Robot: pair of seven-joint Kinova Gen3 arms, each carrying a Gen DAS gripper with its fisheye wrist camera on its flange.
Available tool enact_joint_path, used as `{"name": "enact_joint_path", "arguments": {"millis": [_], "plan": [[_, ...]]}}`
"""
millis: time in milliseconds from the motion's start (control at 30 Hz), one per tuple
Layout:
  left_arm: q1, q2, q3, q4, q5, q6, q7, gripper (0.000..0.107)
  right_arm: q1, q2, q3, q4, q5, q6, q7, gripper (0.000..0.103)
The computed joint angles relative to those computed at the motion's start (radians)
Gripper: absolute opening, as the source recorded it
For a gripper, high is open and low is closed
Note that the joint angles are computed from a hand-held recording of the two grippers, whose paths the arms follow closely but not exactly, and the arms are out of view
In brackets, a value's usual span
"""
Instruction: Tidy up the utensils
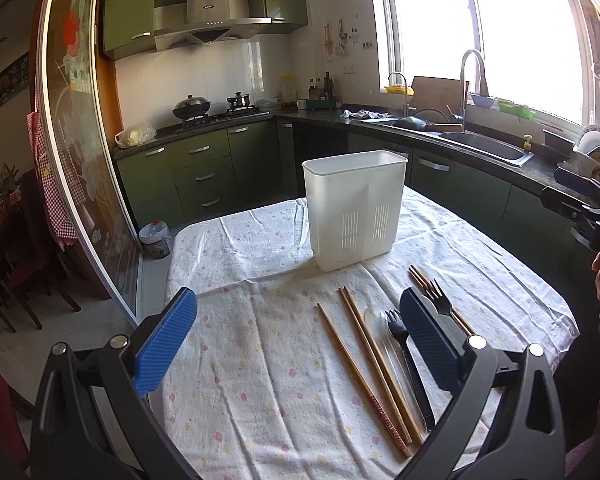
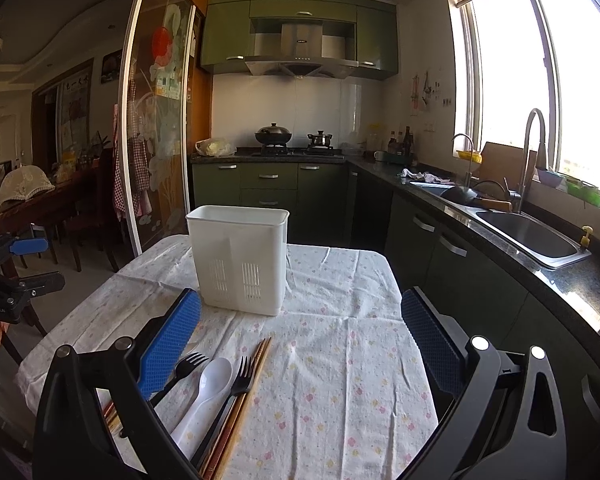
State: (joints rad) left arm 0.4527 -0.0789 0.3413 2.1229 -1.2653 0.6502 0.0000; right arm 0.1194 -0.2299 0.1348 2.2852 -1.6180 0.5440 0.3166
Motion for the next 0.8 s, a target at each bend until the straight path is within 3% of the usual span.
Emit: {"name": "enact_joint_path", "arguments": {"millis": [433,800], "plan": [[-0.003,0.009,-0.010,-0.022,0.067,-0.025,-0.084,0.097,-0.004,0.011,0.023,-0.019,0.057,0.019,-0.071,0.099],[0.016,0.020,-0.006,-0.024,0.031,0.012,-0.050,0.097,-0.028,0.017,0.021,-0.025,0.070,-0.012,-0.096,0.099]]}}
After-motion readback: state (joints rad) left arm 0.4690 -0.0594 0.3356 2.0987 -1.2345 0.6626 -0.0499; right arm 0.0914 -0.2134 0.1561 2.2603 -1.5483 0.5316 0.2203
